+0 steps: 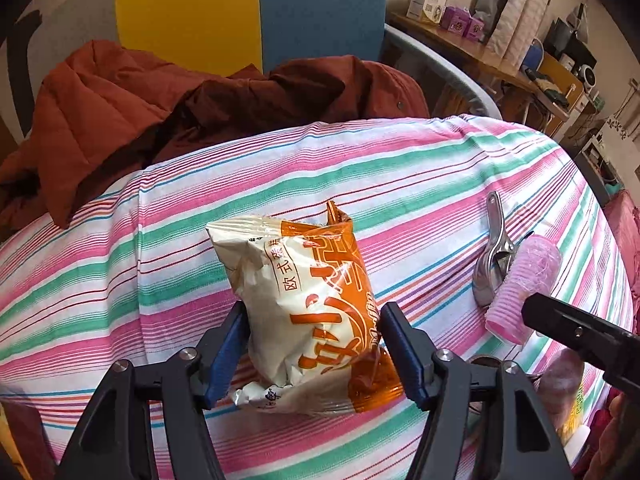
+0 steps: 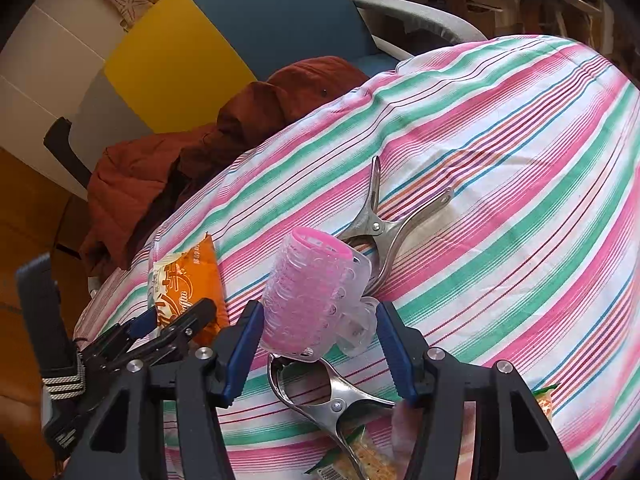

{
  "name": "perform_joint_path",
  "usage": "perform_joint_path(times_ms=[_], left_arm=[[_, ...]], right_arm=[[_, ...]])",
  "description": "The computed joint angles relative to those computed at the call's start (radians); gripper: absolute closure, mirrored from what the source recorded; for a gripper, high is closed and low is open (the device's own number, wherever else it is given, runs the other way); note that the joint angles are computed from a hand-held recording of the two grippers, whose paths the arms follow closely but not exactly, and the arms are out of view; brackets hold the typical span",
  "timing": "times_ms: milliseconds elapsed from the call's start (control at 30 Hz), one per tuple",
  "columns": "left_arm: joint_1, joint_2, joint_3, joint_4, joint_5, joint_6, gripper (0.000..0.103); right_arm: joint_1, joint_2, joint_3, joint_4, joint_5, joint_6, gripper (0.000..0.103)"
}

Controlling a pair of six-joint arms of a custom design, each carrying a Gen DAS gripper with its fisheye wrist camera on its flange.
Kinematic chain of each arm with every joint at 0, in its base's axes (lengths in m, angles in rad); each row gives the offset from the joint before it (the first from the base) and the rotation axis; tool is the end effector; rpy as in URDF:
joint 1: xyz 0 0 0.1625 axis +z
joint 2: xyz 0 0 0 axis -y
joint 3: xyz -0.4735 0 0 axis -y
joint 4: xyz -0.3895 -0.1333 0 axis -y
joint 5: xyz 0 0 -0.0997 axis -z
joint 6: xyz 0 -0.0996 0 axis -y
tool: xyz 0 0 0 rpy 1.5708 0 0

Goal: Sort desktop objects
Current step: 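Grasp the orange-and-white snack bag with the left tool, then carry the snack bag and pink roller over the gold tray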

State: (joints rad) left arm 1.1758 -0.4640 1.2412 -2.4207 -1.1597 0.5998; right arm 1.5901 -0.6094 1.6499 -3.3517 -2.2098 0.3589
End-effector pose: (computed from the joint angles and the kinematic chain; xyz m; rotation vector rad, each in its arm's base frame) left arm -0.1508 -0.8116 0.0174 1.2821 2.4048 -0.0405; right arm 0.0876 -0.7112 0.1058 -0.7223 -2.3558 1.0836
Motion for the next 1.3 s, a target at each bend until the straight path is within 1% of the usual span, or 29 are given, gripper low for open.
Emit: perform_joint_path(times_ms=[33,100,167,233,433,567,667,733,767,900,1000,1067,1167,1267,1300], left_arm=[[0.003,0.0,-0.003,0.003,-0.011,-0.004,0.037],[0.014,0.001,-0.017,0.013,-0.034,-0.005,0.044],[0.027,-0.002,-0.035,0.045,-0.062,-0.012,0.046],[0.038,-0.008,-0.046,0.07,-0.075,-0.017,0.047],[0.08,-0.064,-0.013,0.059,-0.109,0.012,0.048],[0.112,-0.112,0.028,0.045,-0.134,0.019,0.048],[0.135,-0.149,0.058,0.047,-0.16,0.006,0.048],[0.145,-0.18,0.105,0.009,-0.16,0.017,0.048],[0.154,-0.2,0.128,-0.003,-0.167,0.013,0.048],[0.187,-0.251,0.172,-0.001,-0.207,-0.029,0.049],[0.211,-0.289,0.199,0.007,-0.224,-0.045,0.049],[0.225,-0.309,0.208,0.023,-0.236,-0.055,0.049],[0.246,-0.332,0.212,0.055,-0.256,-0.072,0.049],[0.264,-0.354,0.214,0.09,-0.275,-0.067,0.05],[0.268,-0.363,0.216,0.103,-0.281,-0.067,0.05]], right_arm=[[0.002,0.002,-0.004,0.005,-0.006,-0.004,0.044],[0.005,0.005,-0.009,0.009,-0.012,-0.011,0.044],[0.005,0.006,-0.011,0.01,-0.01,-0.017,0.044],[0.005,0.007,-0.011,0.003,-0.008,-0.025,0.044],[0.011,0.019,-0.022,-0.027,0.018,-0.076,0.044],[0.011,0.025,-0.031,-0.025,0.074,-0.108,0.044],[0.003,0.026,-0.031,-0.01,0.145,-0.11,0.044],[-0.001,0.026,-0.031,0.008,0.183,-0.112,0.044],[0.001,0.029,-0.035,0.019,0.187,-0.115,0.044],[0.018,0.05,-0.067,0.076,0.157,-0.155,0.044],[0.028,0.066,-0.083,0.117,0.165,-0.169,0.044],[0.035,0.079,-0.092,0.137,0.187,-0.18,0.044],[0.052,0.103,-0.117,0.183,0.193,-0.207,0.044],[0.069,0.124,-0.129,0.219,0.211,-0.209,0.044],[0.076,0.134,-0.137,0.231,0.207,-0.211,0.044]])
